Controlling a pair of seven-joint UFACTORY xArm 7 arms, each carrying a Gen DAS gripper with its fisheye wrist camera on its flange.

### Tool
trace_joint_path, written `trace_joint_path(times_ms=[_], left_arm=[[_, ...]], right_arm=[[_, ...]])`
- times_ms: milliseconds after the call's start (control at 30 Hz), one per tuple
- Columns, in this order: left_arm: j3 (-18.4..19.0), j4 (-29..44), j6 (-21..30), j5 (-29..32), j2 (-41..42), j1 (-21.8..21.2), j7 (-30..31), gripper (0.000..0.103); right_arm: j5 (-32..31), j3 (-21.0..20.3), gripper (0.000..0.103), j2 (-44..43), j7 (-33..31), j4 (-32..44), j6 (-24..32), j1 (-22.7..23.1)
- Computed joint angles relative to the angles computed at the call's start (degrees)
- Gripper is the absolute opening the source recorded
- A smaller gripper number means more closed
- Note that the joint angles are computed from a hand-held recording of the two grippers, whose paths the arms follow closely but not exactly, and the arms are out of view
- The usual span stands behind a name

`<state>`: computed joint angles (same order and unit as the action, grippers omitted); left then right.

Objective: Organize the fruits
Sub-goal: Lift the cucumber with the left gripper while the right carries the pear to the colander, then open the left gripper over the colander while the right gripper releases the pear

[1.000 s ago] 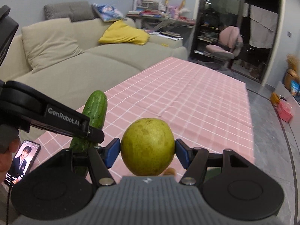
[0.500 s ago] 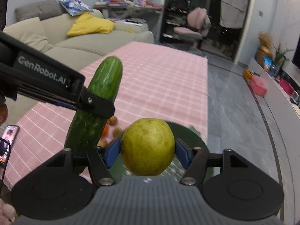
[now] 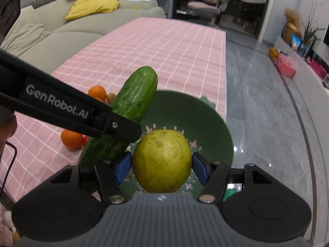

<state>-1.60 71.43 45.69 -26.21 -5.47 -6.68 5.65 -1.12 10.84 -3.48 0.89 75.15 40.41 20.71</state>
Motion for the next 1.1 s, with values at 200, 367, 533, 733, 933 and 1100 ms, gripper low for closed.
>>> trace_joint_path(times_ms=[200, 367, 533, 733, 933, 1100], left_arm=[[-0.3, 2.0, 2.1, 0.4, 2.7, 0.2, 0.5, 0.041], [-0.4, 4.6, 5.5, -0.5, 5.4, 0.9, 1.9, 0.042], [-0.9, 5.2, 6.5, 0.5, 6.9, 1.6, 0.9, 0.042], [-1.6, 5.0, 5.6, 5.4, 7.2, 1.1, -0.4, 0.042], [-1.7, 4.8, 4.6, 5.6, 6.6, 0.9, 0.8, 0.044], [-1.1, 3.9, 4.3, 2.8, 5.5, 1.5, 0.1, 0.049]], right_arm=[[1.6, -0.5, 0.061, 2.1, -1.3, 1.6, 2.8, -0.3], [0.9, -0.4, 0.061, 4.0, -1.7, 3.1, 5.3, -0.1], [2.0, -0.6, 0.061, 5.4, -2.4, 4.3, 7.9, -0.1], [1.5, -0.5, 0.061, 7.6, -2.6, 6.7, 10.6, 0.4], [-0.2, -0.6, 0.064, 8.5, -1.5, 8.0, 10.4, 1.1], [-1.4, -0.8, 0.067, 9.2, 0.1, 9.2, 10.9, 1.3]])
